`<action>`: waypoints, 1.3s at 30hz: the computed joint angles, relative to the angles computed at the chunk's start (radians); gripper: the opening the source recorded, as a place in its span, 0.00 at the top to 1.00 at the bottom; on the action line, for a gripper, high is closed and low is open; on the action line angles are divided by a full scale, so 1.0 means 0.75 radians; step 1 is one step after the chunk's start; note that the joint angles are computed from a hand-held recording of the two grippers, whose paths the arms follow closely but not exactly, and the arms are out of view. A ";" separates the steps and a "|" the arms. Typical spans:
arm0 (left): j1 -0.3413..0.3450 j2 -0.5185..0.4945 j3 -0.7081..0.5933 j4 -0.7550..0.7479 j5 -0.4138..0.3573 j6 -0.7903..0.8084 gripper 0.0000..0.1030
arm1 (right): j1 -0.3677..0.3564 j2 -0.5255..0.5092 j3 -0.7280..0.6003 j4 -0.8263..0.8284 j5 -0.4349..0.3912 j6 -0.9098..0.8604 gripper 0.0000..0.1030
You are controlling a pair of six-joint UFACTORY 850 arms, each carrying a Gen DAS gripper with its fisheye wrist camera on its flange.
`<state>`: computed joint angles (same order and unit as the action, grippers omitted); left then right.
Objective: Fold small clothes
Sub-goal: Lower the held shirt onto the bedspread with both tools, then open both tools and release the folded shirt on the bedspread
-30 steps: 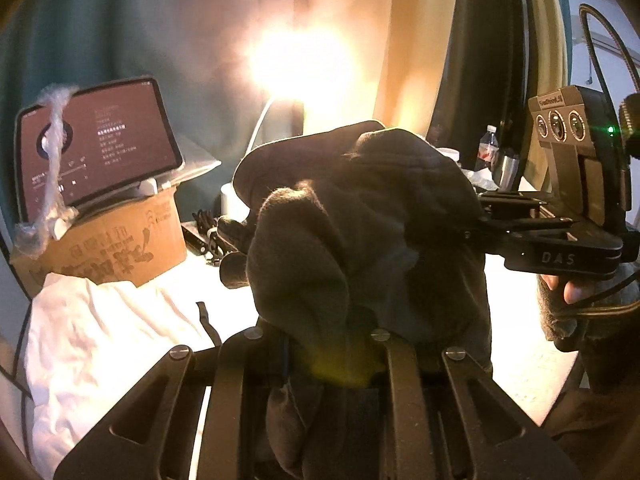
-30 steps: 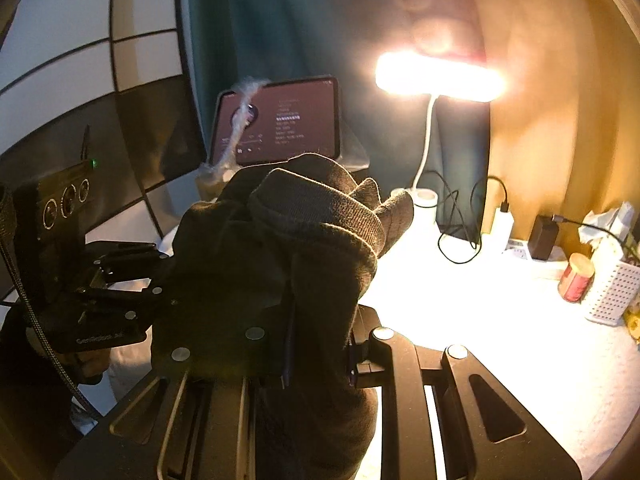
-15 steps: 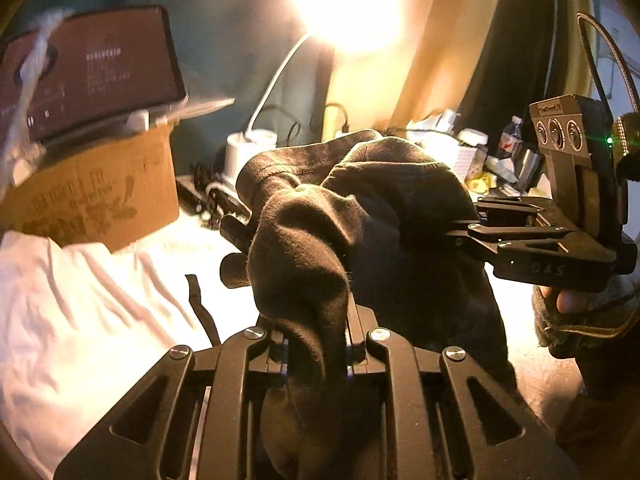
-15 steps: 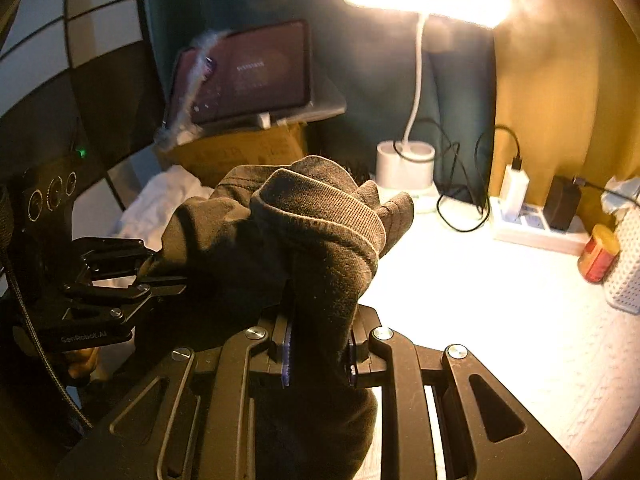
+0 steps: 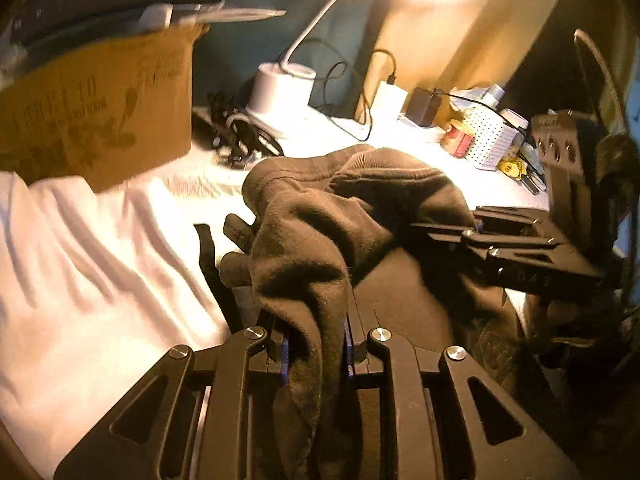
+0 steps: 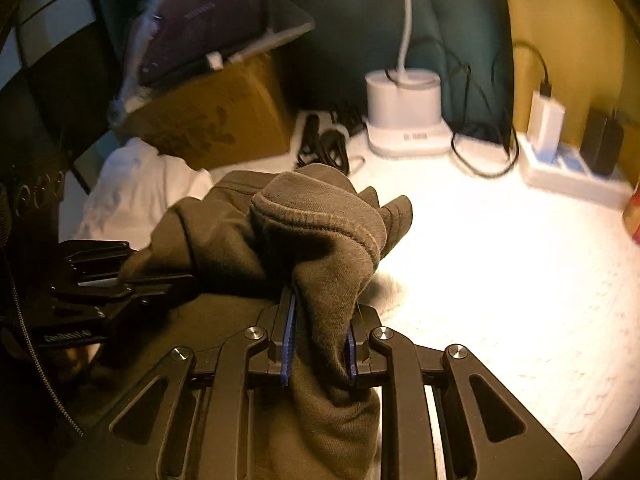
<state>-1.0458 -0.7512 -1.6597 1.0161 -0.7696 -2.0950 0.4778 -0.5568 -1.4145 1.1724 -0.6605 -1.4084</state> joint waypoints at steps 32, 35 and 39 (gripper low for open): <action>0.081 -0.027 -0.060 -0.199 -0.158 0.197 0.74 | -0.072 -0.110 -0.115 -0.057 0.116 0.248 0.53; 0.069 -0.032 -0.080 -0.201 -0.211 0.205 0.74 | -0.070 -0.106 -0.112 -0.071 0.138 0.268 0.50; 0.044 -0.006 -0.055 -0.159 -0.245 0.150 0.74 | -0.065 -0.095 -0.103 -0.086 0.159 0.278 0.49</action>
<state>-1.0129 -0.7556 -1.7011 0.8971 -0.9535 -1.9826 0.4290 -0.6282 -1.4914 1.1080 -0.5414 -1.1997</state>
